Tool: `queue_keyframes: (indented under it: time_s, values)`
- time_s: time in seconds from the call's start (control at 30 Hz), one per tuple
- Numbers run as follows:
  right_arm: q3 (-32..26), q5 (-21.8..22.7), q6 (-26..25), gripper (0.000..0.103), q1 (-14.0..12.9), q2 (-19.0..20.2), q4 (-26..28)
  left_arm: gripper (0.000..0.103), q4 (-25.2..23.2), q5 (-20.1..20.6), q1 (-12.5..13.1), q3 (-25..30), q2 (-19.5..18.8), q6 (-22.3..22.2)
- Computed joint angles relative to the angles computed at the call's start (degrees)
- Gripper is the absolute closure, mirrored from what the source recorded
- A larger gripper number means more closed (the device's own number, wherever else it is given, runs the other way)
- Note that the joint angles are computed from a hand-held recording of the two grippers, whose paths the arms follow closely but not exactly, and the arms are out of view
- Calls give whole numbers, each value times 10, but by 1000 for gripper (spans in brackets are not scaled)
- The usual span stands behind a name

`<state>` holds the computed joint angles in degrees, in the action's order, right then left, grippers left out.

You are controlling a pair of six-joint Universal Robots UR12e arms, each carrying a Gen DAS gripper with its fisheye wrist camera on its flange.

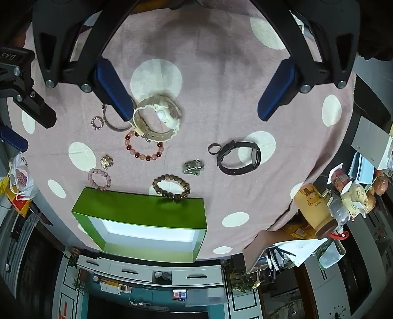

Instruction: Organize jewelry

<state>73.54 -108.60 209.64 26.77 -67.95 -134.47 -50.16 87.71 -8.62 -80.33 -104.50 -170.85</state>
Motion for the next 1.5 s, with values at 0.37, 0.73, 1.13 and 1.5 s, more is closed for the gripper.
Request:
queue_keyframes:
  time_s: [0.37,0.73,1.13,1.5]
  values:
    - [-1,-2,0,1,5,6,-8,2,0,-1,-2,-3,2,-3]
    - [6,5,-3,1,-1,-6,-15,2,2,-6,0,-3,1,-2]
    - [12,12,-8,1,-4,-6,-23,2,-2,-16,2,-2,-1,-6]
    - [12,12,-10,1,-2,-4,-26,2,-2,-31,7,-5,2,-6]
